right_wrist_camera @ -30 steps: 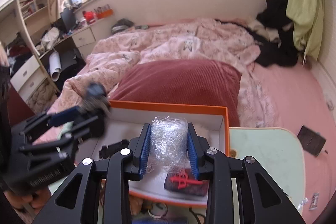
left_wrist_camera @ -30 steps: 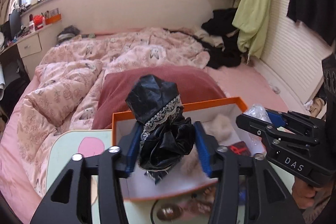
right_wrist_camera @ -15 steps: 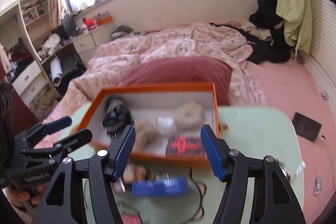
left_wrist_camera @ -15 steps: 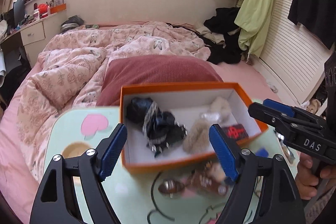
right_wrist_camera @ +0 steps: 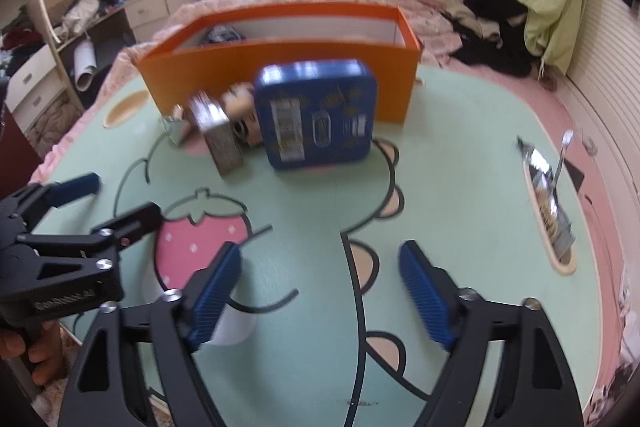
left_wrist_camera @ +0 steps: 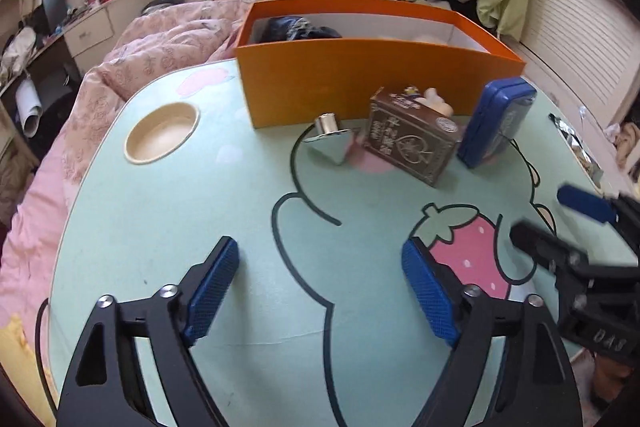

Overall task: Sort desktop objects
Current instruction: 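Carry the clear bag and black scrunchie into the orange box and release both, then reach to the blue tin and grasp it with the right gripper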

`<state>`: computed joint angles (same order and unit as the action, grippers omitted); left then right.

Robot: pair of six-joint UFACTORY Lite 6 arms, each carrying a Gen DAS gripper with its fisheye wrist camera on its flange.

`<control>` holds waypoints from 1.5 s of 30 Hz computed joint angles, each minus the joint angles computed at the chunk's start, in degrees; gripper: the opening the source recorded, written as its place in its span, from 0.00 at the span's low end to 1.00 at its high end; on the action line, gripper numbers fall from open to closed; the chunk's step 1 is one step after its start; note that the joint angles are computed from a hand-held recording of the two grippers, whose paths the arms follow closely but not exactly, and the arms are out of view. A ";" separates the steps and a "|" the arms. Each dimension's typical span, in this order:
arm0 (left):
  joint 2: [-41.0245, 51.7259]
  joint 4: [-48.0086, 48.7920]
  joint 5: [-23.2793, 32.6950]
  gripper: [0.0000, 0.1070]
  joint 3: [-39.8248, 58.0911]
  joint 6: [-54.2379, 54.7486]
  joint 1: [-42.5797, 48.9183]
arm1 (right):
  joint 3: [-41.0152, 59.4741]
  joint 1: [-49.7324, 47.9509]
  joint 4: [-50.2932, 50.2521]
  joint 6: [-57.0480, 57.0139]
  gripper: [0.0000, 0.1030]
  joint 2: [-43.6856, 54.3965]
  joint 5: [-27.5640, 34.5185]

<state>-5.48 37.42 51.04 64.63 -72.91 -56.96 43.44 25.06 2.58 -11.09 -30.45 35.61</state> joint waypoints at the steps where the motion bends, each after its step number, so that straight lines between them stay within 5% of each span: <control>1: -0.26 0.00 -0.50 0.96 -0.72 -0.12 0.27 | -0.37 0.58 -2.75 2.96 1.00 0.56 -0.36; 27: -1.71 3.88 -1.74 0.96 -3.54 -4.32 -0.33 | 0.02 -1.23 2.51 -2.80 1.00 0.52 -0.72; 31: -1.77 3.91 -1.67 0.96 -3.57 -4.71 -0.40 | 4.21 -6.16 14.46 -13.17 1.00 3.67 1.43; 40: -1.68 4.05 -1.62 0.96 -3.55 -5.04 -0.39 | 22.39 0.44 5.93 -0.30 1.00 21.14 -1.24; 41: -1.65 4.11 -1.56 0.96 -3.53 -5.20 -0.41 | 24.42 0.67 6.54 -0.60 0.98 23.27 -1.13; 43: -1.65 4.15 -1.62 0.96 -3.57 -5.26 -0.38 | 25.98 0.41 9.40 -3.76 0.66 25.14 -0.84; 45: -1.68 4.13 -1.61 0.96 -3.60 -5.23 -0.37 | 24.66 0.16 10.73 -5.53 0.66 23.79 -0.82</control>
<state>-7.16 41.54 49.43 61.04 -78.14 -57.33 68.10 25.22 13.31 -16.62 -6.66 34.79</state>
